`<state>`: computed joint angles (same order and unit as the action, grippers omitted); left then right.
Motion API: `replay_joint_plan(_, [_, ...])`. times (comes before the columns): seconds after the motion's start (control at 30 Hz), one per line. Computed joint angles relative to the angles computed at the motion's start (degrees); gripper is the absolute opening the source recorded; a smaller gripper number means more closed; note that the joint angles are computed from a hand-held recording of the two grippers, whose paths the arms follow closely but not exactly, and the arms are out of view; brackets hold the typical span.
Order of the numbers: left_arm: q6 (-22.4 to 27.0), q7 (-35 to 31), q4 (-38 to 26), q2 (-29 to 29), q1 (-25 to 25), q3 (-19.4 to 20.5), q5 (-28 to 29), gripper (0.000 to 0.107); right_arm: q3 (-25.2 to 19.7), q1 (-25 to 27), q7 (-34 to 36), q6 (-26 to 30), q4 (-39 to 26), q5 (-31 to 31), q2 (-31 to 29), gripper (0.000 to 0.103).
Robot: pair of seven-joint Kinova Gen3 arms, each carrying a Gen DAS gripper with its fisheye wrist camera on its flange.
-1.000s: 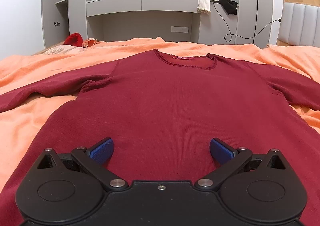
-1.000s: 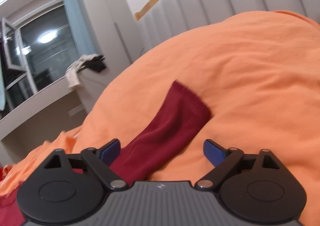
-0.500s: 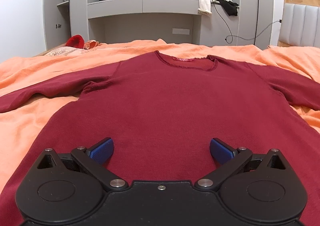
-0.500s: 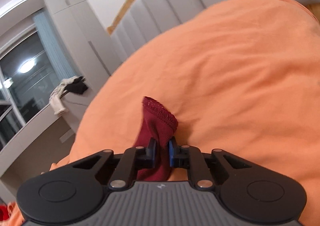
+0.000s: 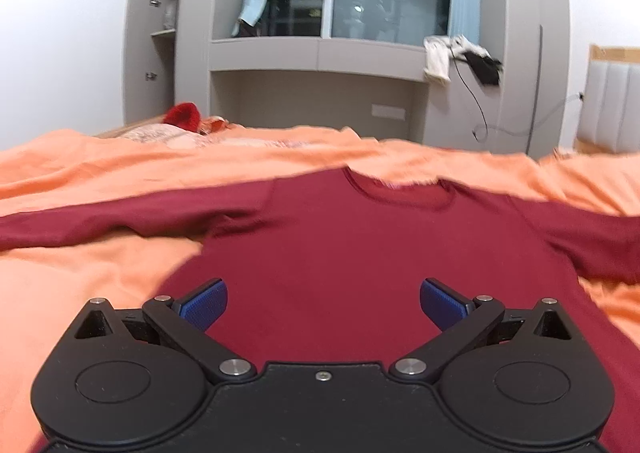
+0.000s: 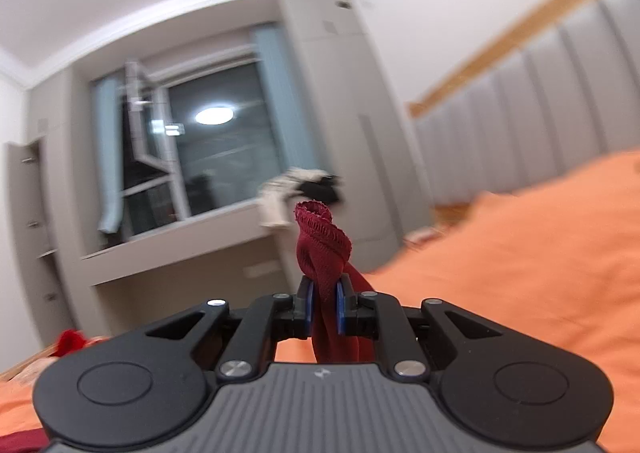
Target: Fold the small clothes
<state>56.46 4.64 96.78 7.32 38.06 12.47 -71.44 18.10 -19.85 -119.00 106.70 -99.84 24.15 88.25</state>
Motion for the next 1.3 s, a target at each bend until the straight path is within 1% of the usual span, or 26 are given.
replay_joint_plan(0.1, [0.21, 3.76, 1.13, -1.67, -0.53, -0.30, -1.50, 0.102, -1.58, -1.48, 1.03, -4.69, 2.60, -5.22, -0.97, 0.012])
replay_joint_plan(0.2, [0.77, 7.13, 1.71, -3.00, -1.83, 0.10, -2.14, 0.102, -3.05, -2.45, 3.77, -7.30, 3.95, -10.85, -1.37, 0.012])
replay_joint_plan(0.3, [1.80, 9.91, 1.93, -3.97, -3.22, 0.63, -2.40, 0.102, -3.22, -4.38, 5.81, -9.27, 6.69, -14.31, -1.48, 0.012])
replay_joint_plan(0.37, [2.56, 11.58, 2.21, -4.48, -4.03, 1.00, -2.77, 0.102, -2.45, -6.47, 6.57, -8.51, 7.31, -15.12, -1.35, 0.012])
replay_joint_plan(0.5, [4.25, 12.59, 2.11, -5.23, -5.62, 1.55, -2.54, 0.102, -2.07, -9.44, 9.45, -8.90, 11.10, -18.32, -0.92, 0.012])
replay_joint_plan(0.6, [4.75, 13.05, 1.89, -5.99, -6.95, 1.58, -1.76, 0.102, -3.20, -11.20, 11.89, -7.69, 12.83, -21.87, -0.28, 0.012])
replay_joint_plan(0.8, [4.35, 14.37, 2.48, -7.25, -9.19, 2.21, -1.65, 0.102, -3.59, -14.64, 18.47, -3.31, 18.05, -27.46, -0.45, 0.013])
replay_joint_plan(0.9, [3.14, 12.68, 2.58, -7.41, -10.05, 2.41, -0.92, 0.102, -3.13, -15.96, 22.00, -1.14, 19.04, -28.89, -0.25, 0.014])
replay_joint_plan(0.93, [2.92, 12.42, 2.64, -7.32, -10.23, 2.49, -0.61, 0.102, -2.81, -16.74, 22.52, 0.23, 18.35, -28.89, 0.11, 0.014])
replay_joint_plan(1.03, [1.06, 10.18, 2.25, -7.51, -11.16, 2.13, 1.92, 0.102, -3.51, -18.47, 25.53, 3.70, 19.09, -31.14, -0.12, 0.024])
replay_joint_plan(1.07, [0.39, 9.38, 2.10, -7.52, -11.50, 1.98, 2.85, 0.102, -3.96, -18.48, 27.06, 4.71, 19.31, -32.17, -0.49, 0.037])
replay_joint_plan(1.1, [-0.30, 8.47, 1.94, -7.59, -11.83, 1.84, 3.95, 0.102, -3.79, -18.71, 28.39, 5.44, 19.24, -32.65, -0.61, 0.053])
replay_joint_plan(1.13, [-0.84, 8.00, 1.91, -7.57, -12.12, 1.76, 4.62, 0.102, -3.75, -18.80, 29.84, 6.45, 18.24, -33.30, -0.51, 0.061])
replay_joint_plan(1.17, [-1.25, 7.56, 1.88, -7.59, -12.35, 1.71, 5.27, 0.102, -3.97, -18.86, 30.92, 7.25, 16.72, -33.90, -0.12, 0.075])
replay_joint_plan(1.2, [-1.62, 6.95, 1.78, -7.62, -12.57, 1.67, 6.02, 0.102, -4.49, -18.75, 31.91, 8.25, 14.65, -34.73, 0.31, 0.083])
replay_joint_plan(1.3, [-4.10, 4.96, 1.99, -7.82, -13.40, 1.24, 8.26, 0.102, -5.89, -17.94, 32.95, 12.00, 9.72, -36.13, 0.95, 0.095])
